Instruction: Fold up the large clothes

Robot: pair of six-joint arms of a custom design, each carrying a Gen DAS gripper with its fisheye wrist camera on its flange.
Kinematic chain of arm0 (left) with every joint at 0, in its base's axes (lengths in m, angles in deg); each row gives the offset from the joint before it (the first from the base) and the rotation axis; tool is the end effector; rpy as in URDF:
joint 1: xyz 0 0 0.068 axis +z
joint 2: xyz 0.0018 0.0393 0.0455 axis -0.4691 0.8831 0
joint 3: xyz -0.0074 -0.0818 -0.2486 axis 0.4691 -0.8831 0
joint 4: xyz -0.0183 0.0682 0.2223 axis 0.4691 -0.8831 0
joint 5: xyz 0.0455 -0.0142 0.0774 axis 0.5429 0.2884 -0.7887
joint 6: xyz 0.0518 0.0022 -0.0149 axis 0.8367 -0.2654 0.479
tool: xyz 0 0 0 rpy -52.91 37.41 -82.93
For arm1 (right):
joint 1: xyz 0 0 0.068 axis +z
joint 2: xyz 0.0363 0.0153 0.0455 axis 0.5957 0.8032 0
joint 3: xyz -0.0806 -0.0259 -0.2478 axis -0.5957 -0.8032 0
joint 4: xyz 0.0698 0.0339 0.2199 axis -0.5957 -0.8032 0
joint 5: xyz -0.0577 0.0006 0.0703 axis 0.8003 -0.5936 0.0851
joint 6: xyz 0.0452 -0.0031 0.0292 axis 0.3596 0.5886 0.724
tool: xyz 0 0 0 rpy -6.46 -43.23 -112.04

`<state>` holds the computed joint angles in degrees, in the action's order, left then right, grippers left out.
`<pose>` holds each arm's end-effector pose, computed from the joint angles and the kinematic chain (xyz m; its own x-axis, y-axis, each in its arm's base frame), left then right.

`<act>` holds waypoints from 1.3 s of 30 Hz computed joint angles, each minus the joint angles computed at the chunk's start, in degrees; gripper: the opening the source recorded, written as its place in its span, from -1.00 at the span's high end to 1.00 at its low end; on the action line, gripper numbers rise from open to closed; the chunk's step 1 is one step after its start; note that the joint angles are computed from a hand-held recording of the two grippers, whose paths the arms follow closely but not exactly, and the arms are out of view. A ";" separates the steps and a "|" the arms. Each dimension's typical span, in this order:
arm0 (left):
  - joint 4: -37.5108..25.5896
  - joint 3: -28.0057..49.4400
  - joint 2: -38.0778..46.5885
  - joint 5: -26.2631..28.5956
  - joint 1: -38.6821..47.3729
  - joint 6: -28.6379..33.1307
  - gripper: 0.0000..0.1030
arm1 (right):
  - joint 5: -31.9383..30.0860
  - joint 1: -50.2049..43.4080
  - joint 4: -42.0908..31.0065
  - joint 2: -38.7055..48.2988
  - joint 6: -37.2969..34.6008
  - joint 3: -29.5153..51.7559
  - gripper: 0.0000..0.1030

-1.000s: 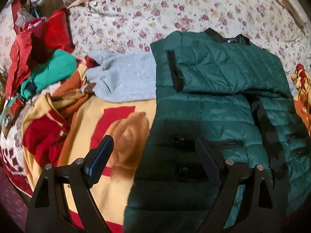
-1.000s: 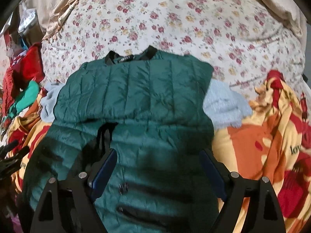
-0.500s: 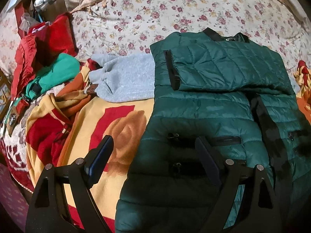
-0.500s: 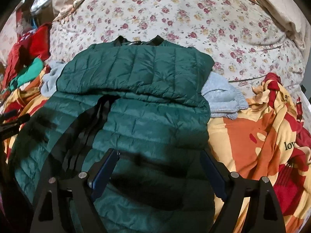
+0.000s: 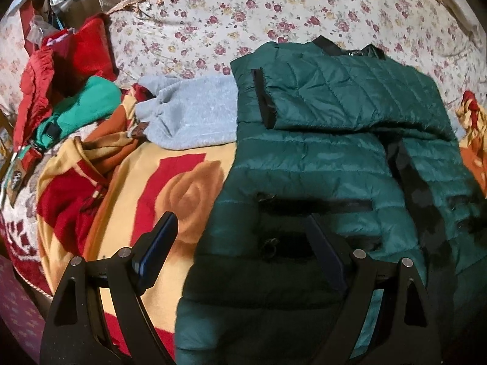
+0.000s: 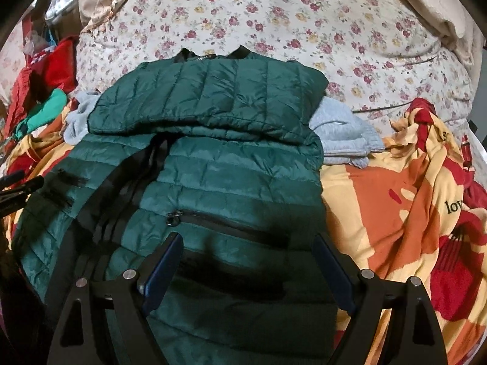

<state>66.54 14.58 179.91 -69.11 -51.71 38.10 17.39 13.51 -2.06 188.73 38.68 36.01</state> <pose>0.1505 -0.0465 0.0515 -0.7305 -0.2083 -0.6504 -0.3472 0.9333 0.0911 0.2164 -0.0751 0.0474 -0.7232 -0.2857 -0.6288 -0.3649 0.9311 -0.0034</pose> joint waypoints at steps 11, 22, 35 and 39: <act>-3.39 17.14 6.31 8.86 10.83 7.19 -0.68 | 2.50 7.96 -8.23 5.50 16.87 19.62 -0.65; -13.81 48.61 28.72 12.31 19.03 11.96 -0.69 | 16.48 23.36 -11.24 23.87 26.01 47.18 -0.65; -8.82 51.27 33.52 14.23 20.70 13.76 -0.85 | 15.38 21.96 -3.92 24.00 26.82 42.81 -0.77; -9.27 50.63 32.54 12.97 20.22 12.83 -0.85 | 18.10 22.00 -10.57 28.55 25.80 49.48 -0.80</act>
